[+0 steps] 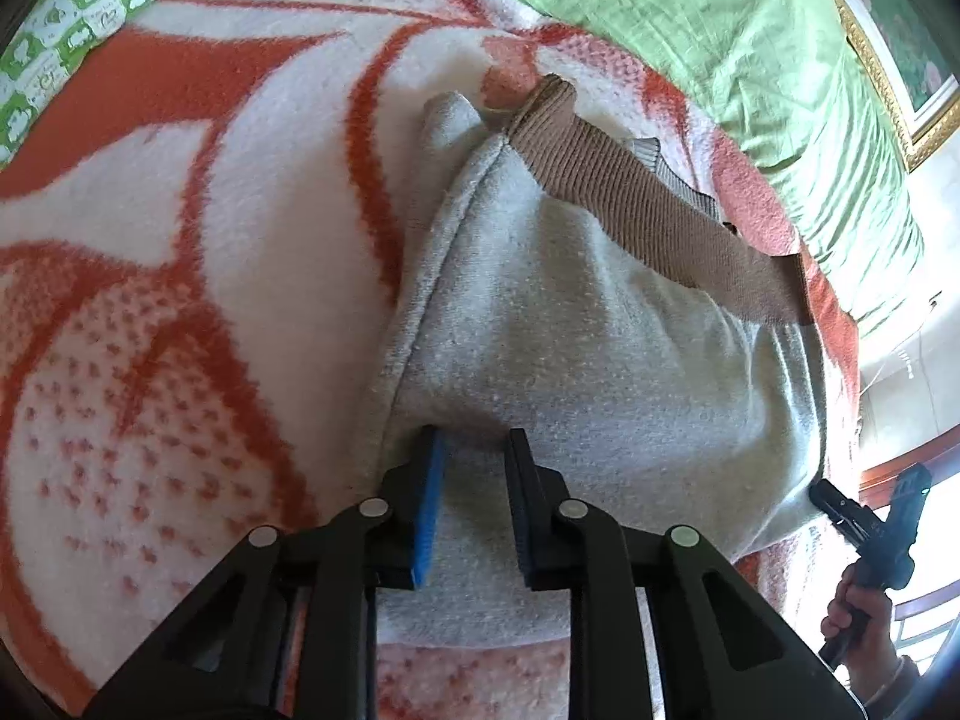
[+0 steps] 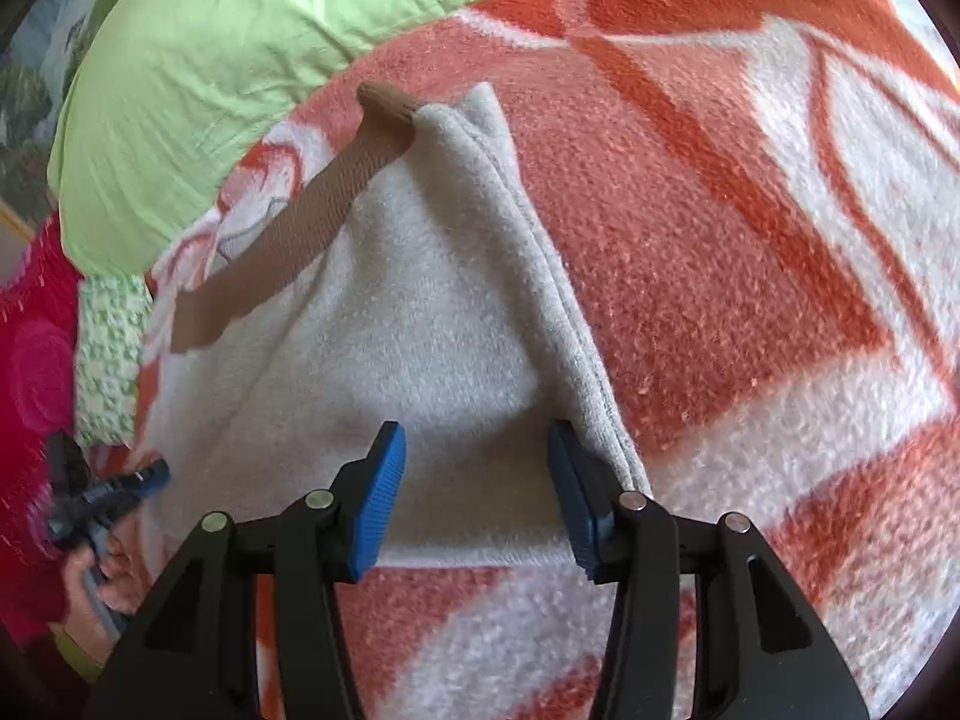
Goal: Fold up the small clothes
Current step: 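Smooth the folded sweater flat with both open tools, then grasp one side edge of the folded sweater with the left tool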
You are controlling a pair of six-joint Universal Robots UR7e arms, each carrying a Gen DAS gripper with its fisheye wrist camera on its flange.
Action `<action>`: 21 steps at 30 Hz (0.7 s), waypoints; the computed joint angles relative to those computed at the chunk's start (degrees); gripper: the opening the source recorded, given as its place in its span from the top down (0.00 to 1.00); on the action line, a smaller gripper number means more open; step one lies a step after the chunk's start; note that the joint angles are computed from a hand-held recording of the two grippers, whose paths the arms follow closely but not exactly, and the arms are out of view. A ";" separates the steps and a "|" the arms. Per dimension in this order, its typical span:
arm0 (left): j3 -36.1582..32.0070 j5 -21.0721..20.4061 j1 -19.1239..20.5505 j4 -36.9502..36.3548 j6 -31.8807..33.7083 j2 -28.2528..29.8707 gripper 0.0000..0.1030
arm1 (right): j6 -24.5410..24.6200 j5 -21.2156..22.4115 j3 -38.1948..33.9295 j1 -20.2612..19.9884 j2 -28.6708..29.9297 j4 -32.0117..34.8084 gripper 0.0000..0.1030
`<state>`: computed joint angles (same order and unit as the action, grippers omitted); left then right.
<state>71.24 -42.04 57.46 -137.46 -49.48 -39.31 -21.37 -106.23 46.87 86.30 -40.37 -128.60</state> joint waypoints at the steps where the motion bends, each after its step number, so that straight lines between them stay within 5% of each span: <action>1: -0.13 0.59 -0.20 1.10 -0.78 -0.07 0.80 | -0.80 -1.40 0.04 0.37 0.09 -0.38 0.52; 6: 2.32 2.15 -1.80 4.67 -7.19 -1.98 0.71 | 3.62 -1.85 1.56 0.81 -1.17 -2.21 0.50; 10: 6.04 4.76 -4.47 8.80 -15.31 -4.11 0.36 | 5.15 0.74 4.90 1.40 -3.14 -4.31 0.50; 17: 8.58 0.12 -4.55 9.85 -23.95 -4.66 0.31 | 3.00 2.90 6.86 3.15 -3.41 -4.36 0.49; 21: 8.67 -0.96 -2.90 4.35 -26.77 -3.83 0.27 | 2.49 3.50 6.25 3.66 -2.64 -2.67 0.49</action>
<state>79.91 -43.00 54.57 -133.11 -76.24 -43.14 -18.88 -102.73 53.12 89.96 -43.01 -131.27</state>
